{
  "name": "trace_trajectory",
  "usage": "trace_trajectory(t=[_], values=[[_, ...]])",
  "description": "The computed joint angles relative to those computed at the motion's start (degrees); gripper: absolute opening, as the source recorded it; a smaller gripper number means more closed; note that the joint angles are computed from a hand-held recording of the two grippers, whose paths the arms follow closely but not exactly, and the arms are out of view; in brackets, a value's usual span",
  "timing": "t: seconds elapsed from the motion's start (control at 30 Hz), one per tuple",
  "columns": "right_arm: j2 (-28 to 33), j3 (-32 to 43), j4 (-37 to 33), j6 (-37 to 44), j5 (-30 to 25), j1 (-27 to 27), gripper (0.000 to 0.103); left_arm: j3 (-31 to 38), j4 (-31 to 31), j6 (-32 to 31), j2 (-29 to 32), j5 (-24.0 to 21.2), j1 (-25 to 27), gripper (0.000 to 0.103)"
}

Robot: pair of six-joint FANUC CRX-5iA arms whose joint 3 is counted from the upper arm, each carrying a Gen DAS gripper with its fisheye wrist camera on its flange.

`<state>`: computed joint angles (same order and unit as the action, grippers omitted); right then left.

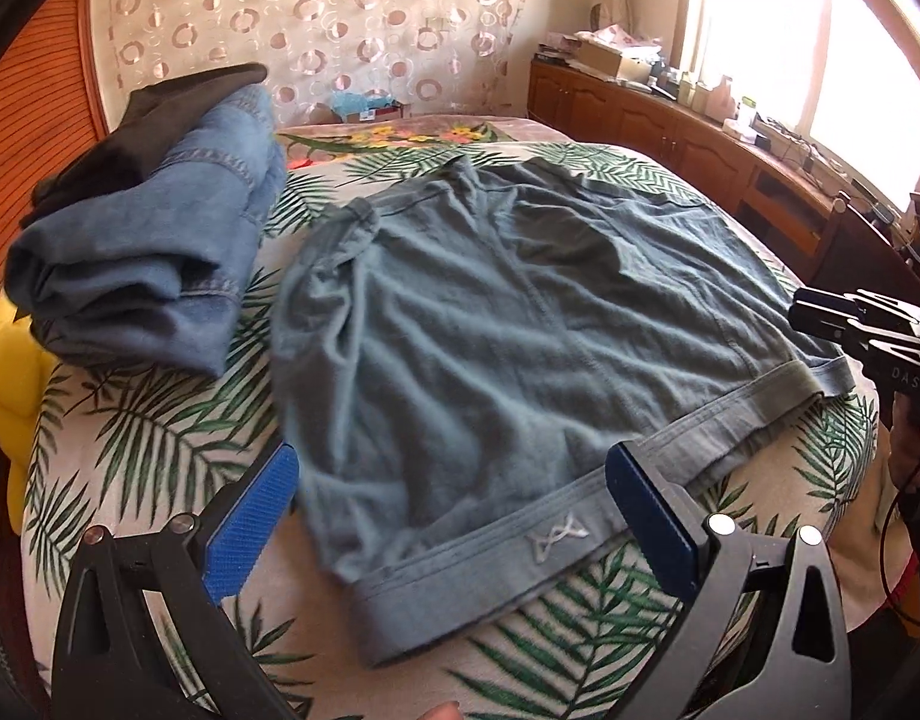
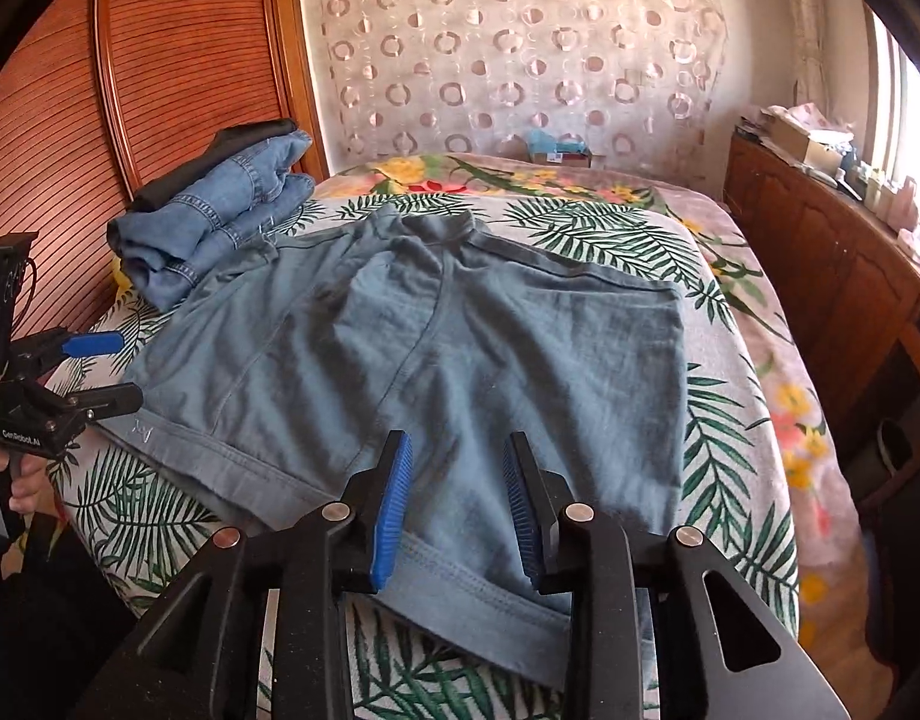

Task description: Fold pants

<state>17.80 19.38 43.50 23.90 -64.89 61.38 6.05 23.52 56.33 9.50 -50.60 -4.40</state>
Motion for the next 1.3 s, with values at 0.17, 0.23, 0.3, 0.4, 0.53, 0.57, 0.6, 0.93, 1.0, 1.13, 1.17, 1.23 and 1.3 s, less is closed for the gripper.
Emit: trace_trajectory(t=[0.17,0.23,0.3,0.4,0.53,0.57,0.6,0.93,1.0,1.13,1.17,1.23,1.3], values=[[0.2,0.0,-0.2,0.4,0.5,0.4,0.033,-2.0,0.7,-0.2,-1.2,0.1,1.8,0.102],[0.6,0.4,-0.1,0.8,0.3,0.6,0.035,-2.8,1.4,-0.5,-1.6,0.0,2.3,0.100],[0.2,0.1,-0.3,1.2,0.1,0.7,0.038,-3.4,1.7,-0.8,-1.8,-0.3,2.8,0.098],[-0.8,-1.4,-0.3,0.7,0.5,1.0,0.040,-4.5,2.1,-0.7,-2.4,-0.5,3.6,0.093],[-0.7,-1.6,-0.2,0.5,0.6,1.4,0.041,-6.1,2.8,-0.9,-3.5,-0.3,4.8,0.085],[-0.7,-1.6,-0.2,0.5,0.7,1.5,0.041,-6.6,3.1,-1.1,-3.8,-0.1,5.1,0.083],[-0.8,-2.0,0.0,0.2,0.8,1.5,0.041,-6.7,3.3,-1.2,-3.8,-0.1,5.3,0.079],[-1.4,-3.1,0.6,-1.3,1.1,1.7,0.042,-8.7,4.7,-3.4,-5.0,-0.4,5.3,0.055],[-1.7,-3.5,0.7,-1.6,1.3,1.8,0.042,-8.9,4.7,-3.9,-5.1,-0.3,5.1,0.048],[-1.9,-4.0,1.0,-2.0,1.4,1.9,0.042,-10.0,7.4,-6.7,-5.4,-1.2,5.3,0.027],[-2.1,-4.3,1.0,-2.1,1.6,1.8,0.042,-10.0,7.2,-6.7,-5.6,-0.9,5.1,0.024],[-2.3,-4.6,0.8,-2.2,1.7,1.7,0.043,-10.0,7.9,-7.3,-5.7,-0.7,5.1,0.016],[-2.4,-4.7,0.5,-2.2,1.7,1.6,0.044,-9.6,8.9,-7.9,-5.5,-1.1,5.1,0.012]])
